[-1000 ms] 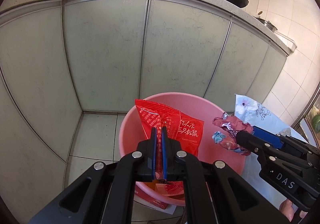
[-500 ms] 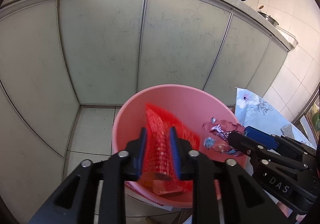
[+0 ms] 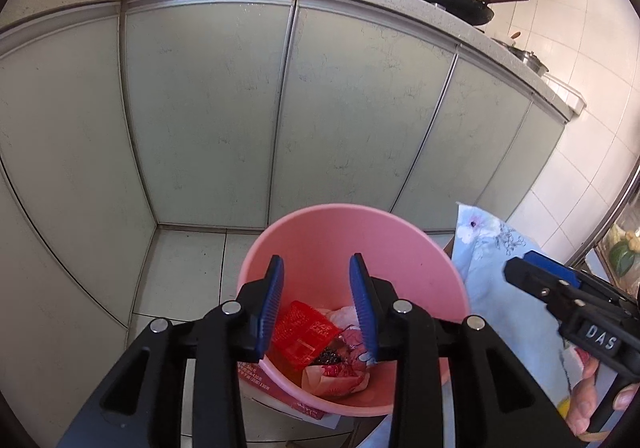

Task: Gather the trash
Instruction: 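Move both open tools back over the table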

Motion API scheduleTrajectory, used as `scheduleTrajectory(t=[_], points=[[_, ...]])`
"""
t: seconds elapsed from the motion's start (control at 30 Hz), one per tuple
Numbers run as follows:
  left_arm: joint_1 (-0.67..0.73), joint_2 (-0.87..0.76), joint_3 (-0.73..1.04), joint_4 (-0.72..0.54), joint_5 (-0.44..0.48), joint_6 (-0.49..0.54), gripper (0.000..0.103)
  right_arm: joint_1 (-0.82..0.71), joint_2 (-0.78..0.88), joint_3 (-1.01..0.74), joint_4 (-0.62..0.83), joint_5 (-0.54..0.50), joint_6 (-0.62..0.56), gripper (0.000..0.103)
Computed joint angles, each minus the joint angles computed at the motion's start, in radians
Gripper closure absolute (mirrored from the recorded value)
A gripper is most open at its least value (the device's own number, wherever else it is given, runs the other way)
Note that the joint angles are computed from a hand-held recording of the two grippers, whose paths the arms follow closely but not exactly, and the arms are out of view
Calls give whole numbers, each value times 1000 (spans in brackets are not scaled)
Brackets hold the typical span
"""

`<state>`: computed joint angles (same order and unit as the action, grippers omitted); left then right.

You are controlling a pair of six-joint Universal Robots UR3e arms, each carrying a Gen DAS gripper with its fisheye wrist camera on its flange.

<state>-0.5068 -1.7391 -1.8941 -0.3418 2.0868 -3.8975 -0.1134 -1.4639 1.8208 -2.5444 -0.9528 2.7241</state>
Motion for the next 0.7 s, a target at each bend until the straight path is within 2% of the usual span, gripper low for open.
scheduleTrajectory(t=[0.17, 0.3, 0.43, 0.57, 0.7], points=[[-27, 27, 2, 30, 5, -8, 70, -126, -123, 59, 68, 65, -44, 59], [-75, 3, 56, 24, 38, 12, 70, -265, -249, 135, 166, 134, -116, 59], [-110, -23, 110, 12, 27, 8, 70, -391, -374, 211, 269, 181, -204, 59], [-136, -76, 183, -2, -10, 5, 70, -571, -548, 309, 405, 233, -356, 59], [-166, -160, 312, -72, -58, 42, 70, -760, -676, 333, 649, 274, -547, 59]])
